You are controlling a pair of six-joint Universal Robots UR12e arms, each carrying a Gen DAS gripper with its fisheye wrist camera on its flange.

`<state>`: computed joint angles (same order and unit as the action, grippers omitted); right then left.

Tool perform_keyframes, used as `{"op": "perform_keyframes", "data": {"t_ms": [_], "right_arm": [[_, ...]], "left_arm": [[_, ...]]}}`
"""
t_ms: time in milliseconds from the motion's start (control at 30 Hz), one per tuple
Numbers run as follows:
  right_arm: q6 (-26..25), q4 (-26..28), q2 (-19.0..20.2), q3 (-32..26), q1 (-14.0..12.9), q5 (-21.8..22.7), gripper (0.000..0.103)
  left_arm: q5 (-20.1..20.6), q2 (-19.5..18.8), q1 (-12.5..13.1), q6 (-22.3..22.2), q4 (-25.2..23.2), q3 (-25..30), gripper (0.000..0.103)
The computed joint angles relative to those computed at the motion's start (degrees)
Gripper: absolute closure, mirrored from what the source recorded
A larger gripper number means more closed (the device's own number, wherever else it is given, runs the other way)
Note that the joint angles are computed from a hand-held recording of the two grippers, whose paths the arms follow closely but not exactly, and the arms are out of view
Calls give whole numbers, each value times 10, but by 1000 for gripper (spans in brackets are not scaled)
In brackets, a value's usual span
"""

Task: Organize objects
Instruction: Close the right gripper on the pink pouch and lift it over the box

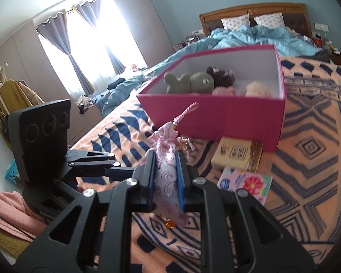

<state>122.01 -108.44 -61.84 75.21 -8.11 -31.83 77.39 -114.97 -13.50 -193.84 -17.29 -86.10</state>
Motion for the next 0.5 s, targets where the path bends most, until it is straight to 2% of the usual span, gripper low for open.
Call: {"op": "perform_keyframes", "data": {"t_ms": [500], "right_arm": [[56,-65,30,-64,10,34,85]], "left_arm": [[34,-19,8,29,-27,74,66]]}}
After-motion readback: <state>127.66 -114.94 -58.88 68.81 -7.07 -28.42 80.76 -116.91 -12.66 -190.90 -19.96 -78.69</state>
